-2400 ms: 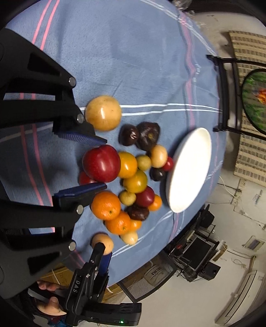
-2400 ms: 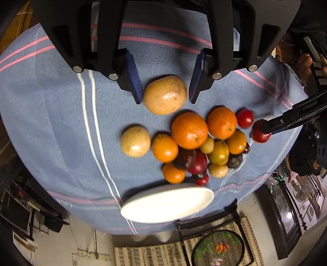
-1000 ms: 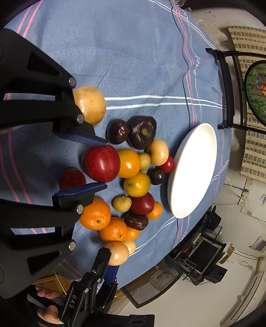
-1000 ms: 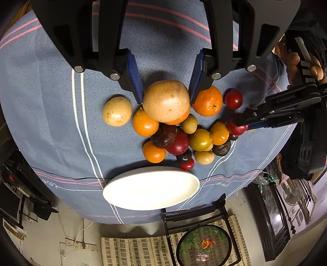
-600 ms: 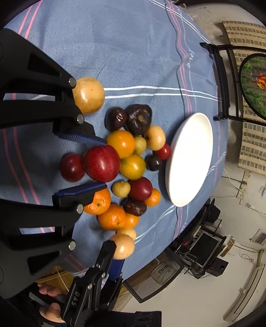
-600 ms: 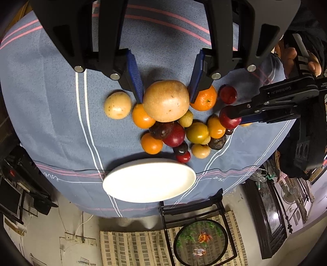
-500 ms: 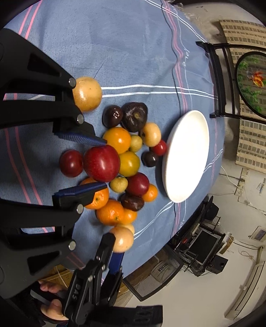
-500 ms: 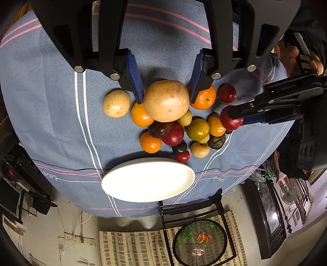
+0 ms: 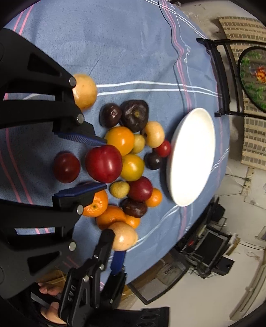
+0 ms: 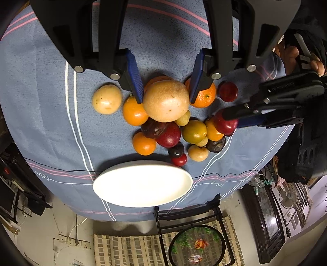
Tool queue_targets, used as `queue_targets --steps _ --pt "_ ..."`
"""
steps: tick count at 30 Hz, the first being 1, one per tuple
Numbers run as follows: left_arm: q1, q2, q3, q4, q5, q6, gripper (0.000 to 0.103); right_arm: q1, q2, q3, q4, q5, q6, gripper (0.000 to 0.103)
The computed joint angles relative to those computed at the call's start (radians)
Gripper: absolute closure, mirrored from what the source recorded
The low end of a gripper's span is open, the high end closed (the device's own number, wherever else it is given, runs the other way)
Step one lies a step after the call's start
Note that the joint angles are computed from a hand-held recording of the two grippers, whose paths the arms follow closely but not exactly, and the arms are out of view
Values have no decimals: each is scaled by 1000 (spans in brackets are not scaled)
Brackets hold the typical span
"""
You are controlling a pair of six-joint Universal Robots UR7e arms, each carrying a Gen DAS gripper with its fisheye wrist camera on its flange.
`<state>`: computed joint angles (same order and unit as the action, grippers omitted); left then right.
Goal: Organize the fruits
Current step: 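Carry both fruits over the white plate and open both tools to release them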
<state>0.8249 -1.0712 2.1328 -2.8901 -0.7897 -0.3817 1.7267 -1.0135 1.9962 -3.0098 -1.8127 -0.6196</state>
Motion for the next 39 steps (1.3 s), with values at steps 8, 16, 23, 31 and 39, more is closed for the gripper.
queue_targets --steps 8,16,23,31,39 --pt "30 35 -36 -9 -36 6 62 -8 -3 -1 2 6 3 57" --pt "-13 14 -8 -62 -2 27 63 -7 -5 -1 3 12 -1 57" --pt "-5 4 -58 6 16 37 63 10 15 -51 32 -5 -2 57" --pt "105 100 -407 235 13 143 63 60 165 -373 207 -19 -31 57" --pt "267 395 -964 516 1 152 62 58 577 -1044 529 -104 -9 58"
